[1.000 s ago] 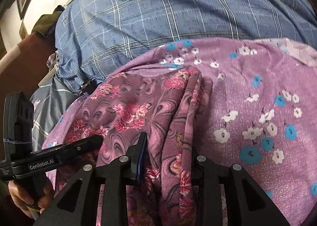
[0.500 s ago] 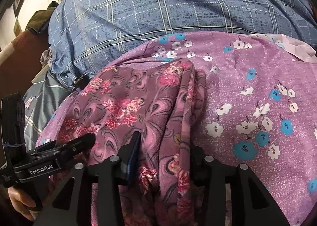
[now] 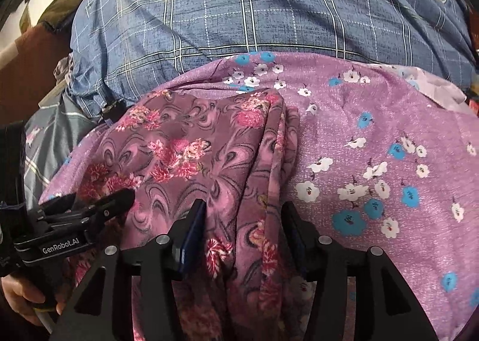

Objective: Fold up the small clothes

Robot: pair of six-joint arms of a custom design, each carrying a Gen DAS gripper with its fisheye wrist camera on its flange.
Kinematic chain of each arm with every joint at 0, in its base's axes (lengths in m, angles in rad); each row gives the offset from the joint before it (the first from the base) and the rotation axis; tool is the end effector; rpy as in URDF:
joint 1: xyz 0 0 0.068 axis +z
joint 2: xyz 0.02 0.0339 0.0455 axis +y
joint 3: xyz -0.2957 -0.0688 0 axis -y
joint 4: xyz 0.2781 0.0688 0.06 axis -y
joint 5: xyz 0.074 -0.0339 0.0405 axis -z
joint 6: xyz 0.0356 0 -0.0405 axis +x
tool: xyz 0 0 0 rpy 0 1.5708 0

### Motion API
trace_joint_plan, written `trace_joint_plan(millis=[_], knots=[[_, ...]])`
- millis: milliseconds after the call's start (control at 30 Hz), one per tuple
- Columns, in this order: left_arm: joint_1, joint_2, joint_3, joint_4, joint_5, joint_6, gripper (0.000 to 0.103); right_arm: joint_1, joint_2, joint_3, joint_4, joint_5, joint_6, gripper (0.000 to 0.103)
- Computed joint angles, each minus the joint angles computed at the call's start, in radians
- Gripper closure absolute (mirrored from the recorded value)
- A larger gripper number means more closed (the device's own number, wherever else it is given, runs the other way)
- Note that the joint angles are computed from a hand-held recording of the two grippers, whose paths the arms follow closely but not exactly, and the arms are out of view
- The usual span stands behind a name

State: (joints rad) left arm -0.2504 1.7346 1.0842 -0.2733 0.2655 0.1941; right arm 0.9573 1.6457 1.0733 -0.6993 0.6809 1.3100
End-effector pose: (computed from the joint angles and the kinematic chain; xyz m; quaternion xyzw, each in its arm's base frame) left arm 0.3767 -0.1060 0.1982 0.2482 0.9074 -0.1343 0.3115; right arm 0.2131 0.2638 0.2110 0.2125 0.9089 -0.0126 0.3586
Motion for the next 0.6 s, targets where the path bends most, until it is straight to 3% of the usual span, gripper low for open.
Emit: trace_joint_plan(millis=[367, 600], knots=[[-0.034, -0.100, -0.157, 0.151, -0.096, -0.041, 0.005, 0.029, -0.013, -0.001, -0.048, 0.002, 0.024, 0.051], [-0.011, -0.151, -0.209, 0.122, -0.073, -0.090, 0.005, 0.048, -0.009, 0.008, -0.087, -0.010, 0.056, 0.051]])
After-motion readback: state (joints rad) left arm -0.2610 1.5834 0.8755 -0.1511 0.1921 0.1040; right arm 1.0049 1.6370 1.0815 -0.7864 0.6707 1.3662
